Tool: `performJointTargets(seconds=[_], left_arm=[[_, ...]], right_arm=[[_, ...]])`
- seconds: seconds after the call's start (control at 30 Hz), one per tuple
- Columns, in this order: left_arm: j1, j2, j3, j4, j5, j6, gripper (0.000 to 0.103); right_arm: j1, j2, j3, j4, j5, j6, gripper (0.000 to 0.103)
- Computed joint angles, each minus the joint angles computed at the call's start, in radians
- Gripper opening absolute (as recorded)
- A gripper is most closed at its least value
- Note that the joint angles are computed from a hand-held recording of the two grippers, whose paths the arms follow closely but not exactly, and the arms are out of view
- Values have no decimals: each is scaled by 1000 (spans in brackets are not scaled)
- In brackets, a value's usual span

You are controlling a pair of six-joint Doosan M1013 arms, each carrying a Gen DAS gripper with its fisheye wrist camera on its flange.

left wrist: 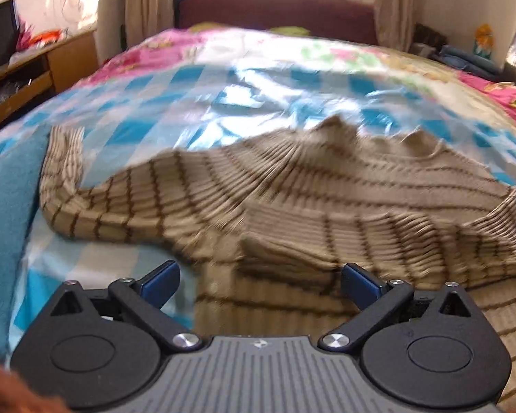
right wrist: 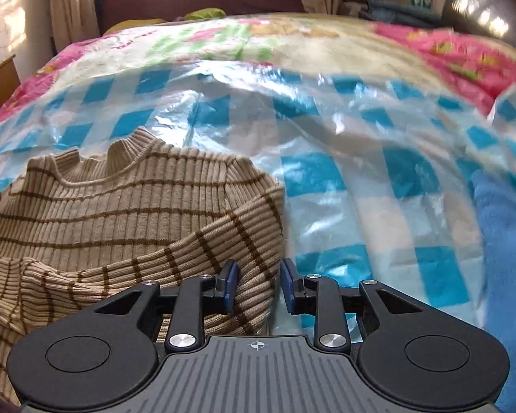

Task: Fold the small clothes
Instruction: 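Carry the sleeve across the sweater body with the right gripper, then lay the sleeve on the sweater body and open the right gripper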

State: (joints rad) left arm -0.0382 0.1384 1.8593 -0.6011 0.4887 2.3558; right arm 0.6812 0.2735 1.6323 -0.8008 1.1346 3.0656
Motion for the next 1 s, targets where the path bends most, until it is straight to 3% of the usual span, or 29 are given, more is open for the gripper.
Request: performJointTargets(seconds=[0.07, 0.13, 0.27, 0.37, 0.5, 0.63, 0.7, 0.77, 0.83, 1.0], left_arm=[[13, -3, 2, -1, 10, -19, 103], [23, -12, 7, -11, 7, -15, 103], [46, -29, 17, -68, 9, 33, 103], [66, -37, 31, -141, 8, 103, 103], [82, -35, 37, -243, 18, 198, 103], [91, -31, 41, -313, 22, 265, 103], [91, -27, 39, -312, 27, 265, 103], [95, -23, 36, -323, 40, 268, 103], [98, -22, 35, -343, 47, 280, 103], [105, -23, 38, -392, 48, 311, 103]], right_arm=[[14, -5, -7, -37, -59, -39, 29], [9, -5, -20, 0, -188, -133, 29], [-13, 41, -75, 162, -416, -409, 29], [-24, 89, -130, 295, -498, -633, 31], [-46, 157, -221, 513, -478, -942, 40], [-57, 204, -276, 592, -415, -1049, 40], [-62, 213, -285, 614, -403, -1041, 39], [-67, 211, -286, 637, -402, -1026, 18], [-69, 206, -286, 650, -404, -1011, 10], [-67, 198, -295, 534, -416, -892, 8]])
